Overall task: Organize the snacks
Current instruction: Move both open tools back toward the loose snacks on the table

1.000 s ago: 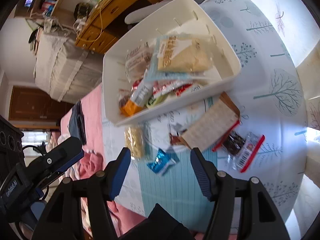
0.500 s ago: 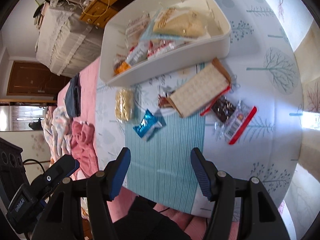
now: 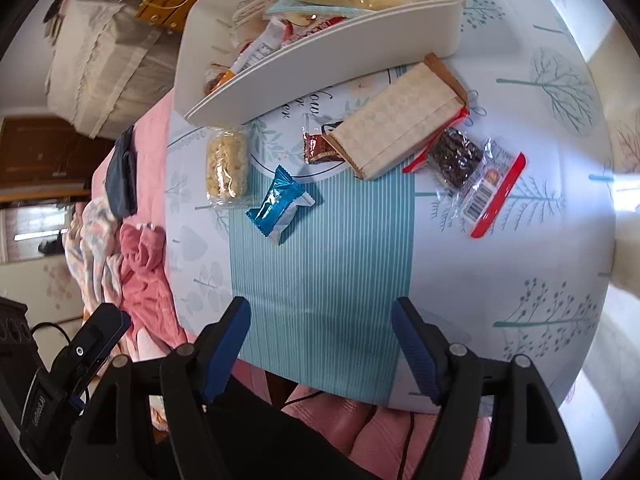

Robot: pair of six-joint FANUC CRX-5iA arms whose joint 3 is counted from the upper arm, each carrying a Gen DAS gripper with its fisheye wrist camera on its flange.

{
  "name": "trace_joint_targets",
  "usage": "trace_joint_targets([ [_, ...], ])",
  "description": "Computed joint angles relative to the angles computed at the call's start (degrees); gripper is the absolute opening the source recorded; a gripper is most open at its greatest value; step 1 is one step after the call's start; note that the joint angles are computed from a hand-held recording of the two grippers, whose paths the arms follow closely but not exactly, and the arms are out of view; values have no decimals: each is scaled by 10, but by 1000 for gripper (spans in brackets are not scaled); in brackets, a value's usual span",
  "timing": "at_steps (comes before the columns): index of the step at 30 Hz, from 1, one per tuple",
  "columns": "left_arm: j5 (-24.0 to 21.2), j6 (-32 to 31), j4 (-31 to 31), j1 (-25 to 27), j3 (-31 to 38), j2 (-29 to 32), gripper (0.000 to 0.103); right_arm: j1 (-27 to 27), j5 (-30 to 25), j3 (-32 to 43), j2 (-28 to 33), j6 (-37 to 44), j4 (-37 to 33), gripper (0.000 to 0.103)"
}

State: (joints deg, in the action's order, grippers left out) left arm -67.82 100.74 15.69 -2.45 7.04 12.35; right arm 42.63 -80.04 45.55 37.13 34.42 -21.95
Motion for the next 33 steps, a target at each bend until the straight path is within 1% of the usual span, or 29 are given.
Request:
trace_joint_targets([
  [3, 3, -45, 7, 17, -4, 1, 79, 11, 4, 4, 5, -37, 16, 78],
  [10, -16, -151, 18, 50, 20, 24, 79, 35, 25, 14, 19, -134, 44, 78],
  [14, -30, -213, 38, 68, 34, 45, 80, 53, 36, 25, 31, -187, 70, 78],
  [19, -48, -295, 51, 78, 60, 73, 80, 79, 70, 11, 34, -255, 123, 78],
  [21, -58, -332, 50, 79, 74, 88, 80, 91, 81, 7, 37, -284, 150, 78],
  [23, -67, -355, 44, 76, 89, 103, 80, 100, 88, 6, 42, -309, 170, 78],
  [26, -85, -385, 40, 75, 114, 129, 84, 112, 85, 20, 57, -339, 202, 78],
  [28, -91, -402, 41, 74, 128, 145, 85, 119, 76, 36, 69, -350, 223, 78],
  [31, -102, -411, 40, 71, 154, 172, 85, 125, 45, 77, 97, -357, 243, 79],
  [33, -105, -409, 46, 68, 170, 192, 85, 127, 13, 115, 121, -355, 247, 79],
])
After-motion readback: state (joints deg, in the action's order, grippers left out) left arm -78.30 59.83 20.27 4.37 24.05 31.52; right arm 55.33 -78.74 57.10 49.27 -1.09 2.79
